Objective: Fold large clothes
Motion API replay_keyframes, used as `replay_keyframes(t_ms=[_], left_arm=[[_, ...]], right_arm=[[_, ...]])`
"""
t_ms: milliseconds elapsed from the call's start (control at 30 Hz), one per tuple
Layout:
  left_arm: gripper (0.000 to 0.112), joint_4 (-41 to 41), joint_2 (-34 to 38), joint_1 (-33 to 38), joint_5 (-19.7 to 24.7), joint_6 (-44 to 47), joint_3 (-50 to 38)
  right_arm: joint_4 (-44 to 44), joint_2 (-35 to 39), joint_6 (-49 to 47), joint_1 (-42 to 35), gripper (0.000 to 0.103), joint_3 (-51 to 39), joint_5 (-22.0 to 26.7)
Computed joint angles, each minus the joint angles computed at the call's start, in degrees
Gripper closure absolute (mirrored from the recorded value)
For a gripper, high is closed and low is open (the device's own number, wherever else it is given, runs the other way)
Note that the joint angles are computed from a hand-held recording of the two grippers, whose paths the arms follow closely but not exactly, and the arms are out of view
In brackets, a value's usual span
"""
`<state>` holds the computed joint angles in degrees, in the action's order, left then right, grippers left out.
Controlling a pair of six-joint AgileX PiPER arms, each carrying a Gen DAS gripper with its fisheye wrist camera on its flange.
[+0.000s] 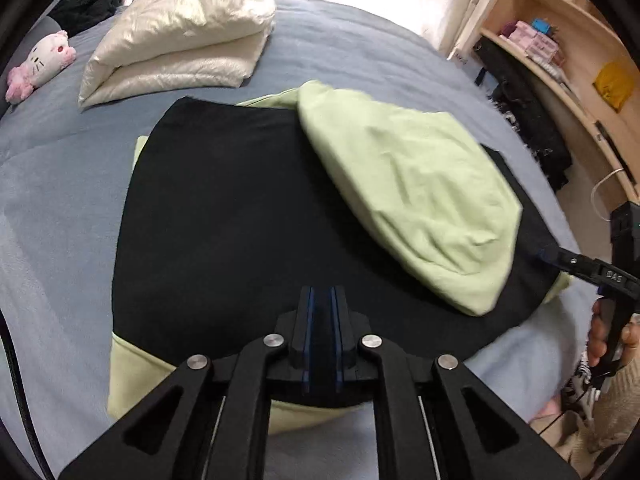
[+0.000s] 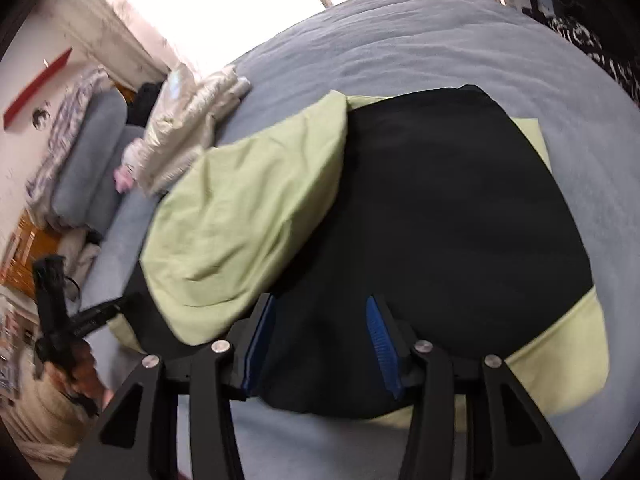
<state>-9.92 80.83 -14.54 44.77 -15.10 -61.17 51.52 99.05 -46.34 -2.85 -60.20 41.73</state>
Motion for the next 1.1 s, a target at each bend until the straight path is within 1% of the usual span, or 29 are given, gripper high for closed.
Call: replay_keyframes(t_ms=[100, 167, 233, 333, 467, 533, 633, 667, 700, 733, 767, 800, 867, 900, 967, 1000, 1033, 1067, 1100], left_arm=[[0.099, -4.7, -1.2, -0.2, -0.5, 2.4, 0.5], [0.094, -8.4, 0.1, 0.4, -1.8, 5.1, 0.3], [0.092, -10.9, 1.5, 0.3, -2.4, 5.8, -0.6], [0.091, -19.2, 6.8, 2.3, -4.2, 11.5, -2.0], [0.091, -29.1, 11.3, 4.2, -6.0, 18.2, -2.5], [0.090, -32.8, 13.3, 4.6, -7.6, 20.7, -2.7], [0.092, -35.4, 16.8, 4.7, -8.9, 21.9, -4.3], [0.099, -34.8, 18.0, 4.5, -9.2, 20.9, -5.5], [0.104, -34.0, 18.7, 4.1, -9.4, 19.5, -6.4], [0.106, -31.9, 18.8, 3.1, -10.7, 16.5, -7.1], [0.106, -28.6, 18.0, 1.9, -12.1, 12.7, -7.3], [0.108, -26.0, 17.2, 0.8, -13.3, 10.0, -7.3], [0.108, -16.5, 15.2, -3.4, -15.8, 1.9, -7.7], [0.108, -13.4, 14.8, -4.9, -16.0, -0.4, -7.9], [0.108, -8.9, 16.0, -7.9, -15.0, -4.8, -8.6], [0.108, -7.0, 17.3, -9.0, -13.9, -6.8, -9.2], [0.107, -3.0, 19.1, -10.6, -13.3, -10.7, -9.6], [0.106, 0.4, 19.7, -11.8, -14.2, -13.9, -9.0], [0.105, 2.0, 19.5, -12.4, -15.3, -15.4, -8.3]], right_arm=[[2.2, -1.6, -0.9, 0.6, 0.055, 1.9, 0.5], [3.7, -1.5, -1.1, 1.6, 0.055, 2.3, 0.5], [4.4, -0.9, -0.7, 3.2, 0.055, 2.4, -0.3], [5.2, 0.4, -0.4, 5.0, 0.055, 2.2, -1.3], [9.0, 4.2, -1.3, 6.7, 0.055, 0.5, -2.2], [12.8, 6.5, -3.2, 7.2, 0.055, -0.5, -3.0], [18.6, 9.4, -6.5, 7.9, 0.056, -1.4, -4.6], [19.1, 10.1, -6.3, 8.3, 0.058, -1.9, -5.3], [18.5, 10.9, -5.2, 8.9, 0.075, -2.8, -5.9], [16.8, 11.4, -3.8, 9.4, 0.091, -4.0, -5.9], [16.9, 11.1, -4.1, 9.6, 0.092, -4.0, -6.3], [19.2, 9.7, -6.6, 9.5, 0.094, -3.0, -6.9], [23.6, 7.1, -10.9, 8.3, 0.095, -0.9, -6.5], [24.3, 5.9, -11.6, 7.8, 0.095, 0.1, -7.2], [22.7, 5.6, -10.6, 7.1, 0.095, 0.8, -8.5], [19.6, 6.4, -7.9, 7.2, 0.095, 0.7, -9.7], [15.0, 7.6, -4.0, 7.9, 0.093, 0.4, -11.4], [12.7, 8.8, -2.3, 8.3, 0.093, 0.5, -12.3], [12.7, 9.0, -2.4, 8.3, 0.093, 1.0, -12.2]])
